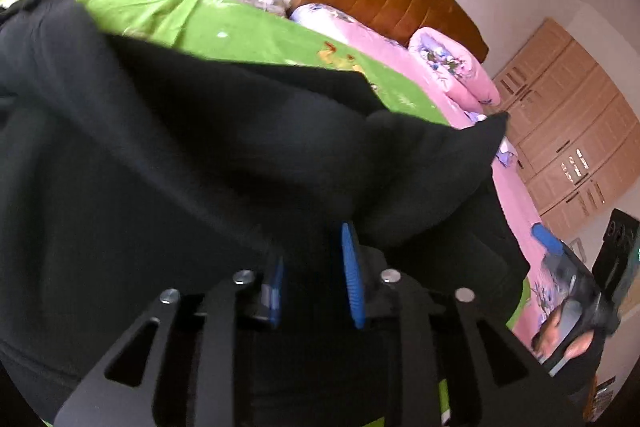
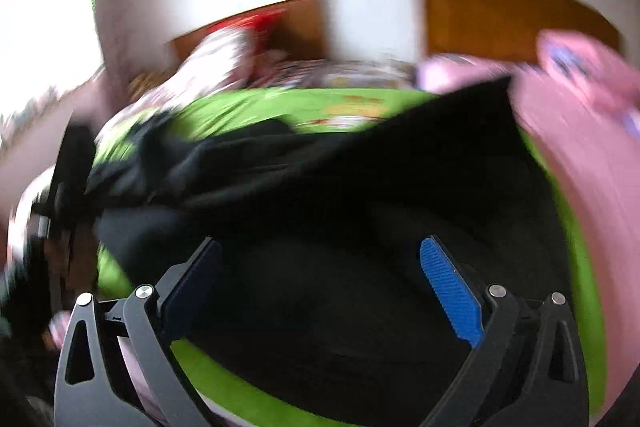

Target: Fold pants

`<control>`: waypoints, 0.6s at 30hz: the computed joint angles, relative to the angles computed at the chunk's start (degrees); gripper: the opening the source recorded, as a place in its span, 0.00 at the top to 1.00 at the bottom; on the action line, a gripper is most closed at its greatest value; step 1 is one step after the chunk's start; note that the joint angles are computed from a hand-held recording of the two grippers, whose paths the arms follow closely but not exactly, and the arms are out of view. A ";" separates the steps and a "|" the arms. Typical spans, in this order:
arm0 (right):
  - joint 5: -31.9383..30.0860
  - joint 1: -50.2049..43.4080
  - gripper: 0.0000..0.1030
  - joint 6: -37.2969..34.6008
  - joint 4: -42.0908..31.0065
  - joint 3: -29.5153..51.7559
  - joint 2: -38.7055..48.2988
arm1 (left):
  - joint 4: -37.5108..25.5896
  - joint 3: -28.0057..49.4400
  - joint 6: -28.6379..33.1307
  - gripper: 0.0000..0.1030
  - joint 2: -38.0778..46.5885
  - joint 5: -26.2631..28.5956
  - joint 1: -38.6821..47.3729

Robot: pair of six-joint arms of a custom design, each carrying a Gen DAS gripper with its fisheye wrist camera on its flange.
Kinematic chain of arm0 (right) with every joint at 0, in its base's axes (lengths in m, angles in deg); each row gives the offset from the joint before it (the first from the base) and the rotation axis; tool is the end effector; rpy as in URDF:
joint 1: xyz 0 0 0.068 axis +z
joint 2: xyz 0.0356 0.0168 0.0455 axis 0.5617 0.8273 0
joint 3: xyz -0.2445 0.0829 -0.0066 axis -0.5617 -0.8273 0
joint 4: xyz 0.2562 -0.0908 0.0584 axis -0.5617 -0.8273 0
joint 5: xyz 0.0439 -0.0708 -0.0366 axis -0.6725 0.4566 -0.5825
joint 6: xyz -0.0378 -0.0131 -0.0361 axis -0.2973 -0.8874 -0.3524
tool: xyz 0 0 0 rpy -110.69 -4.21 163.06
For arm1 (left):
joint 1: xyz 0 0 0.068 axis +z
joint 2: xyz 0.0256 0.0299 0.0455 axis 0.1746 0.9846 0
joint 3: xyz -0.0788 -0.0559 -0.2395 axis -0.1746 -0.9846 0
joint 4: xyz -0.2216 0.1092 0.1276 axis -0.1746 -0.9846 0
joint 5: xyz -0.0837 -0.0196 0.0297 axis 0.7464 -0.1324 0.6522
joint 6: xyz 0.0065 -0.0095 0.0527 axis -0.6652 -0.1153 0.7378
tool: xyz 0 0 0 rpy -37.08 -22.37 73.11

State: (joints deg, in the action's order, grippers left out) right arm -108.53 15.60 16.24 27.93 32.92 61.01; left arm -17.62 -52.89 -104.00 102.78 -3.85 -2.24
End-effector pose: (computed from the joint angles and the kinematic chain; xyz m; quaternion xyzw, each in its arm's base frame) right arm 0.2079 -0.0437 0.1746 -0.1773 0.8721 0.2221 0.3985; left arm 0.1459 -0.0378 0.1402 -0.1344 0.9031 -0.2249 0.3402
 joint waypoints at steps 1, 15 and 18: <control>-2.27 -2.93 0.06 3.62 1.42 3.39 5.38 | 0.35 -0.43 0.88 0.74 -0.13 1.91 1.86; 38.56 23.64 0.25 33.36 -0.73 49.39 49.54 | 0.30 -3.15 1.63 0.70 -2.82 9.11 7.94; 33.97 21.44 0.84 35.06 10.26 36.57 43.31 | -3.31 -4.73 2.64 0.48 -8.94 12.94 11.34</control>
